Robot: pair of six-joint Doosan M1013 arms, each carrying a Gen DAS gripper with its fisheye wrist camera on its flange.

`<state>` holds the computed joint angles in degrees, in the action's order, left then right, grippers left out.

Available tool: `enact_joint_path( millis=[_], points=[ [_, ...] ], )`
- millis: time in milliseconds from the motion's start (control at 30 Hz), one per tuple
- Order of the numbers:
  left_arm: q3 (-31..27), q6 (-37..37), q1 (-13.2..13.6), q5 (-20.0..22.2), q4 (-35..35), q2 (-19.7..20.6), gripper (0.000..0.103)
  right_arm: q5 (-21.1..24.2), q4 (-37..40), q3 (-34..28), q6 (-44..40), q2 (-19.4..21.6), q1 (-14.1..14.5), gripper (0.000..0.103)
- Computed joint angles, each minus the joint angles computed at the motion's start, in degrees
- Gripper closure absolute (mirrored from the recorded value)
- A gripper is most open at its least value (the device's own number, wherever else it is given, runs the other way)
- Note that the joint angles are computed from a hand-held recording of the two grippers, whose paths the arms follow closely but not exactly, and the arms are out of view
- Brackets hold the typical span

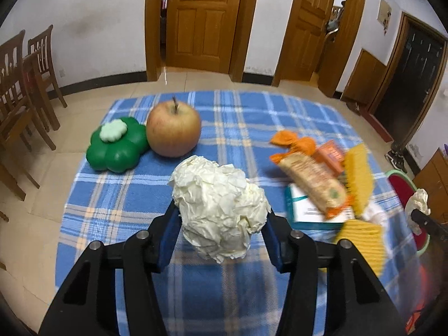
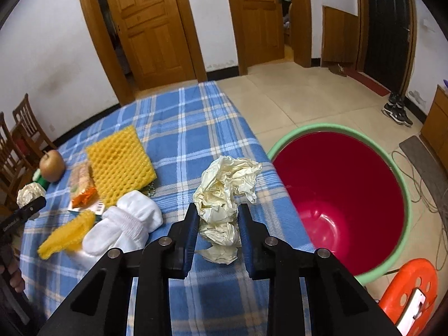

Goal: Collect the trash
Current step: 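Carry both paper balls over the red bucket and open both tools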

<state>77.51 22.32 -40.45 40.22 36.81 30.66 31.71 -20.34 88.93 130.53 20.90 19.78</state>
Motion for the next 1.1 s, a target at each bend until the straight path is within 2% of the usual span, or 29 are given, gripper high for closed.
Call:
enact_joint_path(
  millis=[233, 433, 800, 1100],
  points=[
    [-0.74, -0.8, -2.65, 1.2, 2.78, -1.14, 0.048, -2.85, -1.31, 3.45, 2.08, -3.48, -0.69, 0.074],
    [-3.17, 1.44, -4.28, 0.86, 1.62, -0.61, 0.048, -3.62, -1.51, 5.46, 2.17, -5.55, -1.61, 0.074],
    [-11.71, 10.86, -6.85, 0.85, -5.25, 4.3, 0.048, -4.14, -0.63, 8.32, 3.29, -7.11, -5.03, 0.074],
    [-20.29, 21.2, -8.02, 3.22, -12.31, 10.05, 0.048, -4.71, 3.98, 9.62, 2.08, -6.59, -8.47, 0.07]
  ],
)
